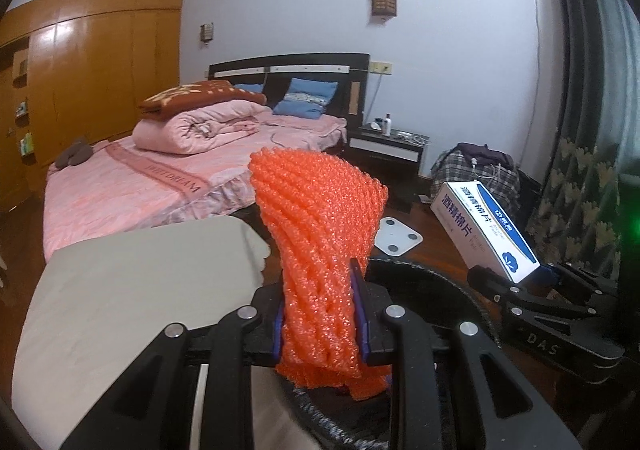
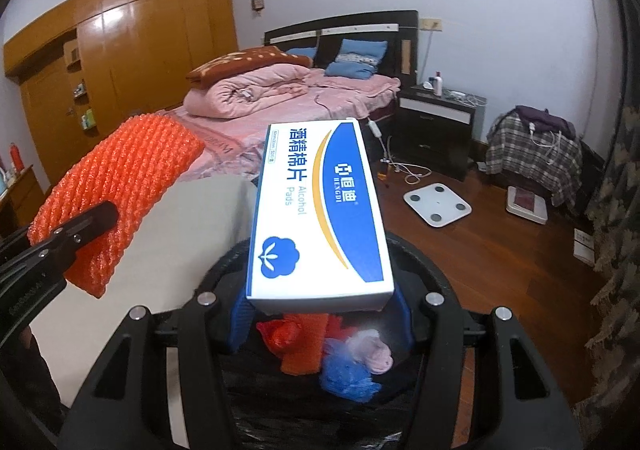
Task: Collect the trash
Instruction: 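Carry the orange pad and white-blue box over the black bin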
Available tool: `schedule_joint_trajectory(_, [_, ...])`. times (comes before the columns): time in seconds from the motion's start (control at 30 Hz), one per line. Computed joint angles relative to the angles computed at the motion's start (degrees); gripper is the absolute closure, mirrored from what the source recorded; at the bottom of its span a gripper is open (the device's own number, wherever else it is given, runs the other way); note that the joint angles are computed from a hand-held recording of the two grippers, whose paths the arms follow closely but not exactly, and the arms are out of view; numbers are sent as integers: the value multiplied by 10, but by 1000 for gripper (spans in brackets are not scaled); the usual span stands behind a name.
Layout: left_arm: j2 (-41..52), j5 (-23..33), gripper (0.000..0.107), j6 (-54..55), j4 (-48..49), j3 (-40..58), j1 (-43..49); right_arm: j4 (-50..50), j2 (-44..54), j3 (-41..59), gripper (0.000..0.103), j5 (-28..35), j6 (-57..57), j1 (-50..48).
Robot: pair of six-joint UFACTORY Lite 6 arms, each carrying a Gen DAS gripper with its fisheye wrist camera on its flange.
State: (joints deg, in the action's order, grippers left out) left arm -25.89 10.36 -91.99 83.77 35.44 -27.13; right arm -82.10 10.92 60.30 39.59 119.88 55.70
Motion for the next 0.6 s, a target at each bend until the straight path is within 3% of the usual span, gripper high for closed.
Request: schedule_joint_trajectory(0.6, [172,4,80,-363,357,79,-36,-41,4,-58,49,-49,48,-76])
